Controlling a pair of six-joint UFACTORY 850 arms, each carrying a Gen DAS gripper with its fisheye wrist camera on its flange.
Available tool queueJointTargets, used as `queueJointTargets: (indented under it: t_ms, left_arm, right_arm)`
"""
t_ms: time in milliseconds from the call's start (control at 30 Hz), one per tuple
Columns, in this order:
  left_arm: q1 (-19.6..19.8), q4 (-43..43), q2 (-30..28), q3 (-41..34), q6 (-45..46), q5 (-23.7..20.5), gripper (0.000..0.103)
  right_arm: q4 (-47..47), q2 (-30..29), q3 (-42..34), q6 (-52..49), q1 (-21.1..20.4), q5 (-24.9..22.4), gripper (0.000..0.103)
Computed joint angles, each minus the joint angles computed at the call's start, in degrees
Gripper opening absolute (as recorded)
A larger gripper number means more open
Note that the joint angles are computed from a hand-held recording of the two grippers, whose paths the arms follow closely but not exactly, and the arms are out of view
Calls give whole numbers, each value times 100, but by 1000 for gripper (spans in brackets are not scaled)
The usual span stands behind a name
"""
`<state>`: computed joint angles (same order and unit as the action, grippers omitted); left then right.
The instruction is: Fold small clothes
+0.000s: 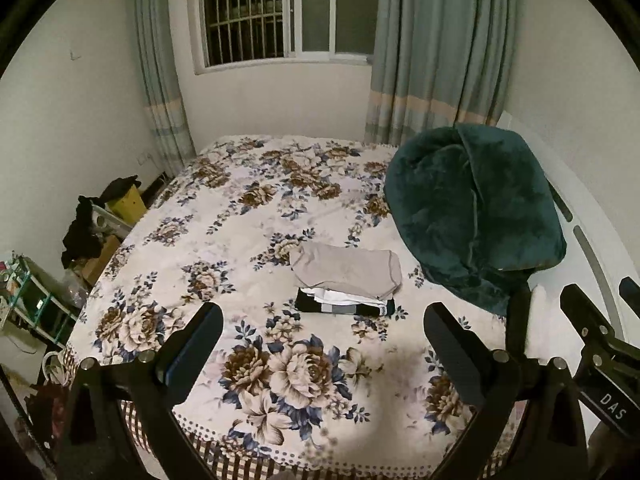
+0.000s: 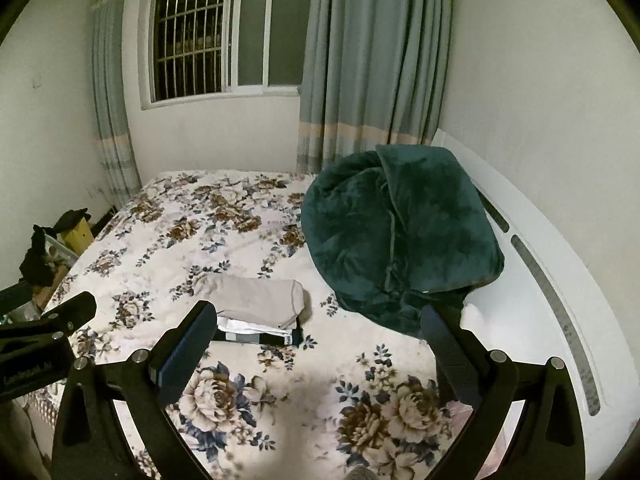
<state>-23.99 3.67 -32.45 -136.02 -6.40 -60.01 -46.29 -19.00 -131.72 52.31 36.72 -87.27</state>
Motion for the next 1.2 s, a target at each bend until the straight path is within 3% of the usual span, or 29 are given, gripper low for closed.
queueJointTargets:
  t_ms: [533,1200]
  left_arm:
    - [-98,279,647,767,-280,195,103]
    - [-116,389,371,252,-316,96,103]
  right_arm:
    - [-39,25,-282,-93,213,-94,103]
    - [36,-16,-328,-104,154,-63,103]
